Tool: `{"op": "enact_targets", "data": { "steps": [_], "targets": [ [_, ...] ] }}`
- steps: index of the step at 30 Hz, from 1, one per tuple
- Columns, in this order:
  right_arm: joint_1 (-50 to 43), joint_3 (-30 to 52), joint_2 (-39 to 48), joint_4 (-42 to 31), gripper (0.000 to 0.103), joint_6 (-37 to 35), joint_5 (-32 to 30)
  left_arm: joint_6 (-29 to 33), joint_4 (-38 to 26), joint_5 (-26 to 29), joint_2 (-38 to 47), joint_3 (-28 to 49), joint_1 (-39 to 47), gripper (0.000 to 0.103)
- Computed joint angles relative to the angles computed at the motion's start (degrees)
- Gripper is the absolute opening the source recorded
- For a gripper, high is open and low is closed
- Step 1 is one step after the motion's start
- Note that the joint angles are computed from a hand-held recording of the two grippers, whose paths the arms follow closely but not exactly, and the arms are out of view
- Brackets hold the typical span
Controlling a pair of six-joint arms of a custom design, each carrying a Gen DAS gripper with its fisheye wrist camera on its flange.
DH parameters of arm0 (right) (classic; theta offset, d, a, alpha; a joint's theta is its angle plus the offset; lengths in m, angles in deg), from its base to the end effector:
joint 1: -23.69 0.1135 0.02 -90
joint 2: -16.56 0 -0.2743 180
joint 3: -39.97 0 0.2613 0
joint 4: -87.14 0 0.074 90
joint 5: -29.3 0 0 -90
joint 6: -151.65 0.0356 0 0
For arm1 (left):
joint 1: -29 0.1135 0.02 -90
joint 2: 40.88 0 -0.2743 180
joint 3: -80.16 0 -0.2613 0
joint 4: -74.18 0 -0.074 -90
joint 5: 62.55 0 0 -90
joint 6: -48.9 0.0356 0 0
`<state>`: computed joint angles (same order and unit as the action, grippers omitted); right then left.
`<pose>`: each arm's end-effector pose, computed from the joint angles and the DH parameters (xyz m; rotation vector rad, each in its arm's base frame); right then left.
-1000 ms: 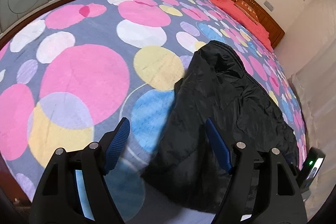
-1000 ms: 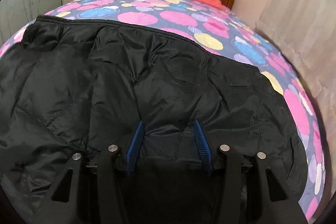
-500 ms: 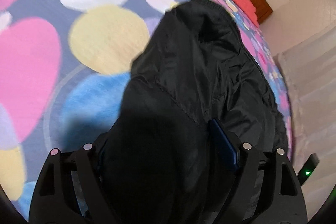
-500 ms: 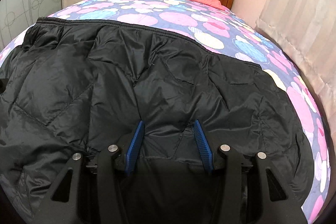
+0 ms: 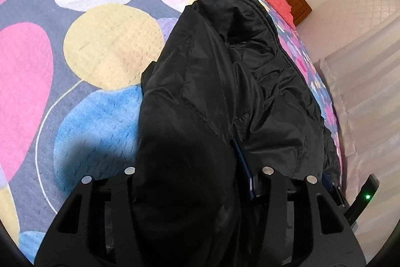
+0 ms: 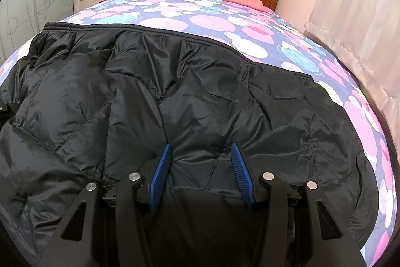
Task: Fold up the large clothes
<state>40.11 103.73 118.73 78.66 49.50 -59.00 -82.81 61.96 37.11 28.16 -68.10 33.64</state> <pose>0.3432 0.1000 0.1393 -0.5758 2.3183 -0.0003 0.2004 0.0103 0.1283 -0.9048 2.3099 -0.4893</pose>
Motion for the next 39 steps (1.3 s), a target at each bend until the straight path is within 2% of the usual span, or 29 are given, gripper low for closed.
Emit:
{"op": "enact_targets", "data": {
  "steps": [18, 29, 32, 39],
  "targets": [
    [-0.1, 0.1, 0.1, 0.0, 0.05, -0.1, 0.0, -2.6, -0.6, -6.2, 2.9, 3.2, -6.1, 0.049],
    [-0.2, 0.1, 0.2, 0.2, 0.05, 0.0, -0.2, -2.1, -0.3, -7.9, 3.0, 3.4, -7.6, 0.032],
    [-0.1, 0.1, 0.1, 0.2, 0.05, -0.1, -0.1, -2.4, -1.3, -10.0, 3.0, 4.0, -9.1, 0.03],
    [-0.1, 0.0, 0.2, 0.3, 0.05, -0.1, 0.0, -2.5, -1.7, -10.8, 2.7, 4.0, -9.7, 0.028]
  ]
}}
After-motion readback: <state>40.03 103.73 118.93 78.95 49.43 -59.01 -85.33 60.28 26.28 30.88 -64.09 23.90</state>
